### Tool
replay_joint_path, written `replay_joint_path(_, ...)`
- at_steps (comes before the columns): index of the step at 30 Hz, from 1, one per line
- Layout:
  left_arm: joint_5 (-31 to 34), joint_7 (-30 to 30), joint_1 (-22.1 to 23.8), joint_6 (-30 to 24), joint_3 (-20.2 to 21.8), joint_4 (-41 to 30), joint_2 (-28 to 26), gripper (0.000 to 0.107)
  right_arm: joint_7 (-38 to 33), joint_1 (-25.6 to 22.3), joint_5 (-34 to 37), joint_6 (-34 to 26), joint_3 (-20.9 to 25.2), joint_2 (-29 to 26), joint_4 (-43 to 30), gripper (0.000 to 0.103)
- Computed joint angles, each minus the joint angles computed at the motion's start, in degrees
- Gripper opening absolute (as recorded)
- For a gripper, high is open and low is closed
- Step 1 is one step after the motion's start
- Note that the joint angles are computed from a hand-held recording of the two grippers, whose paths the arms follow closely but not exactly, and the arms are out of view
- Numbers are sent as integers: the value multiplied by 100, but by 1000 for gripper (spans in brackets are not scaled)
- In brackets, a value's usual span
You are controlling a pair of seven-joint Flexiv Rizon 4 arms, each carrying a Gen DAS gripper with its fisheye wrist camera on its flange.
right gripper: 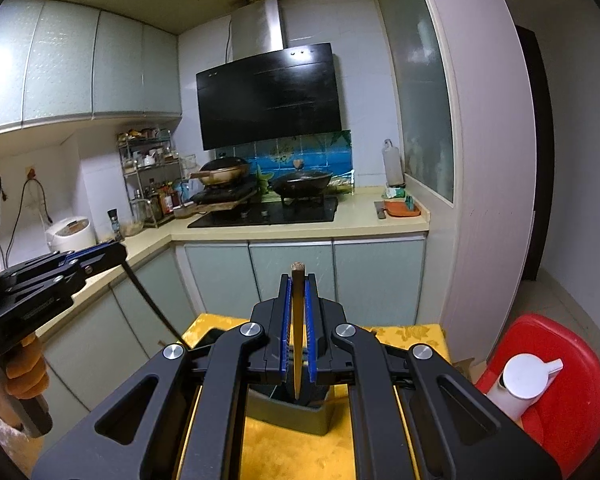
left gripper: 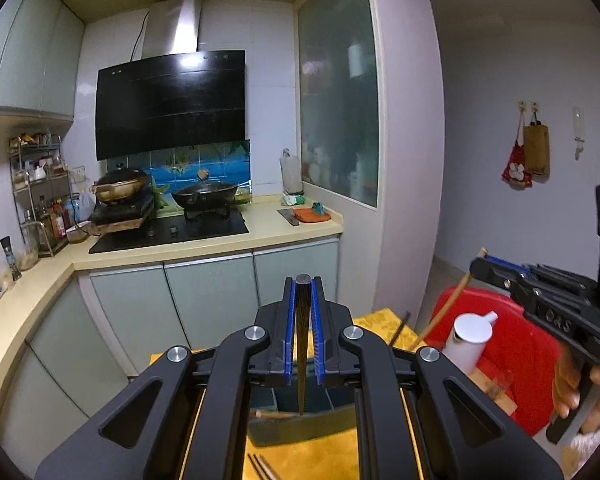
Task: Organize utensils
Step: 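Lower the chopsticks into the holder slots and open both tools, then withdraw both open tools back over the remaining chopsticks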
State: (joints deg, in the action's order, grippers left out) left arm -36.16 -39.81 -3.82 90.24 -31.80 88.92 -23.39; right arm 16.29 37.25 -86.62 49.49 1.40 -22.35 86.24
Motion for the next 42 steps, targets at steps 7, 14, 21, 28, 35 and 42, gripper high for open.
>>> replay_joint_path(7, 665, -925, -881, -543, 1115, -1011, -682, 7, -346, -40, 363, 78, -96, -261, -238, 7)
replay_joint_path(14, 984, -1204, -959, -774, 1319, -1114, -960, 7, -851, 19, 987, 265, -186, -552, -414, 7)
replay_joint_path(21, 1369, -1656, -1144, -911, 1683, -1278, -1266, 7, -1279, 184, 1536, 374, -365, -890, -682, 7)
replay_joint_path(28, 1472, -1658, -967, -805, 1497, -1127, -1238, 9, -1545, 310, 1867, 420, -491, -989, -749, 8)
replay_joint_path(35, 1498, -1467, -687, -266, 1100, -723, -1054, 47, -1038, 414, 1583, 247, -611, -839, -606, 51)
replay_joint_path(42, 1394, -1365, -335, 16, 686, -302, -835, 74, -915, 447, 1224, -67, -520, -692, -483, 52)
